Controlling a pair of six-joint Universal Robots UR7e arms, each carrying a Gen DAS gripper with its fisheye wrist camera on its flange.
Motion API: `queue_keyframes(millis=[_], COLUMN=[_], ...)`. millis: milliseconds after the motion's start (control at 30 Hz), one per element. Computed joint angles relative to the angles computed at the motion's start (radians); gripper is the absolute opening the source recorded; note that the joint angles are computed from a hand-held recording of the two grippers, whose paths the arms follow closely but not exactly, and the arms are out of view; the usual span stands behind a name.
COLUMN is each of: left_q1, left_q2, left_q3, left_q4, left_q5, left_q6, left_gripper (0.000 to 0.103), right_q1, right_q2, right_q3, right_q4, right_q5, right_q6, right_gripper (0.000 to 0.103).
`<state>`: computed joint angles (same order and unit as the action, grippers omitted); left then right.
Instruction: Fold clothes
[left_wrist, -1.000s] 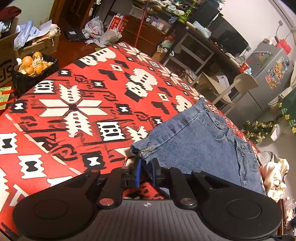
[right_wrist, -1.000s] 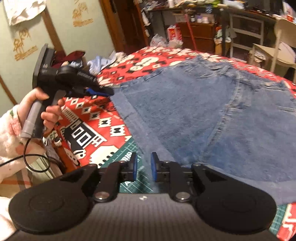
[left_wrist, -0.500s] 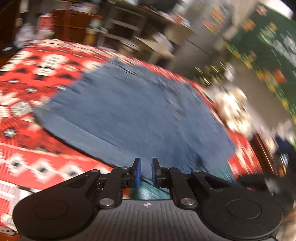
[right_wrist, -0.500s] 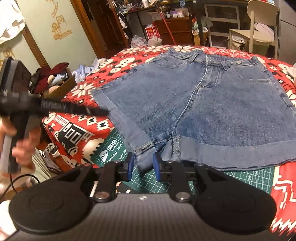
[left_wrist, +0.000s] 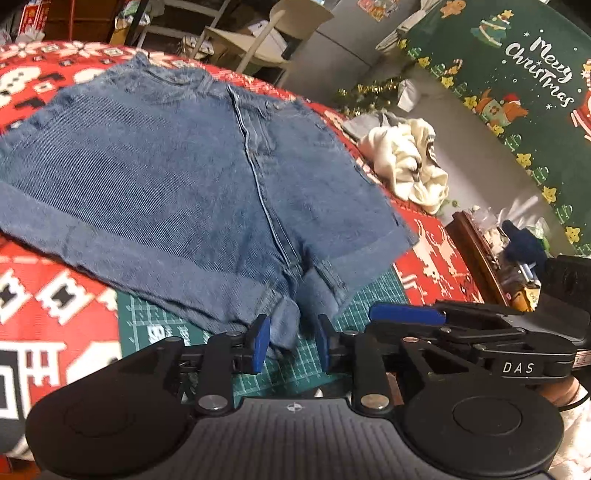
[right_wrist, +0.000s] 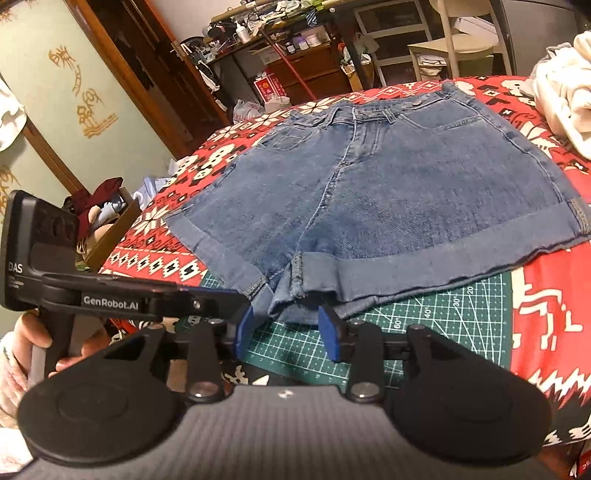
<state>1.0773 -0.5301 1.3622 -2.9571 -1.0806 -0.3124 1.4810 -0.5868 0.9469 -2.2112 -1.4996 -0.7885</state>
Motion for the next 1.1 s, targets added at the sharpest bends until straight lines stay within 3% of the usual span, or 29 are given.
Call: queue_keyframes(millis=[133,267,467,533,600,767,933,1100], left_q1=[-0.004,-0.01,-0.004,-0.002,-0.004,-0.004,-0.014,0.0], left_q2=[0.0,0.005,0.011,0.012,0.014,0.025,0.036,0.046], left_q3=[0.009,0.016,0.017,0.025,0.034,0.042,0.048,0.012], left_q4=[0.01,-0.025,-0.063,-0.093,-0.122,-0.196,-0.285,-0.193], left_q5=[0.024,0.072,0.086,0.089,0.095,0.084,0.068,0.05], left_q6=[-0.044,-0.053,-0.092,-0.109,-0.111,-0.082,0.032,0.001], left_gripper=[0.025,0.025,0.026,0.026,0.026,0.025,0.025,0.025], right_q1=[-0.006,-0.01,-0.012,-0.008,-0.004,0.003,0.006,0.002], right_q2=[0.001,0.006,0.012,0.011,0.007,0.023,0.038,0.041], right_q3=[-0.001,-0.009,-0.003,0.009,0.023,0.021,0.018,0.011], right_q4=[-0.006,0.012,0.003,-0.014,-0.032,-0.042,-0.09,-0.087], right_q5=[0.009,0.028,0.039,0.037,0.035,0.025,0.026,0.037], right_q6=[0.014,0.016,0.028,0.009,-0.008,0.003,0.044,0.056], right_gripper=[0.051,0.051,0.05,0.031,0.023,0.024,0.026,0.03])
